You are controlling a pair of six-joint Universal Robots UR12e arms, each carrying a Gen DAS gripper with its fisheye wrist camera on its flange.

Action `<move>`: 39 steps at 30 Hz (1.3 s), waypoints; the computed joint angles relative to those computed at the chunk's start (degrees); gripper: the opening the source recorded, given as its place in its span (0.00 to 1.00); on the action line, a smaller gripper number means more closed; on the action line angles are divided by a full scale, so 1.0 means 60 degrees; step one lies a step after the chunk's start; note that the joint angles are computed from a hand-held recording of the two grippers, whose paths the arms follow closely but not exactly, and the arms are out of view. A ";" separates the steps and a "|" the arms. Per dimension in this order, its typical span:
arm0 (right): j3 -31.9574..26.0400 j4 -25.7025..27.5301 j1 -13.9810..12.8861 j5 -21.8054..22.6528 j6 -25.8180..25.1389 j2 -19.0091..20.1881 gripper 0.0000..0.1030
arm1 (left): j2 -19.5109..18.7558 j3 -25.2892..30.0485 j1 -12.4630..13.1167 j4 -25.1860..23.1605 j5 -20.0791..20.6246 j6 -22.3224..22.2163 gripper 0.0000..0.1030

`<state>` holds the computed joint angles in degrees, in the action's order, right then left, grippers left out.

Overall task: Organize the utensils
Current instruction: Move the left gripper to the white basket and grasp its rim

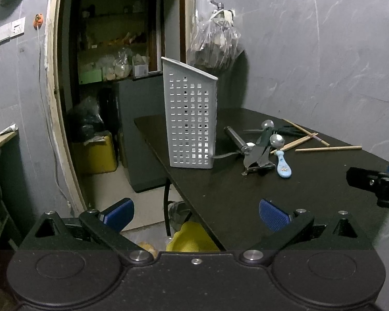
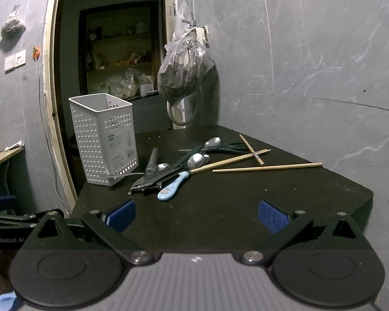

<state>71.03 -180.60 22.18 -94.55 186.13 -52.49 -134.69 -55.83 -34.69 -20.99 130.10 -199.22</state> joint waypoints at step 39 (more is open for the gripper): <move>-0.3548 0.2076 -0.0317 0.0437 -0.3050 0.1890 1.00 | -0.3741 0.6762 0.1108 -0.1646 -0.0680 0.1886 0.83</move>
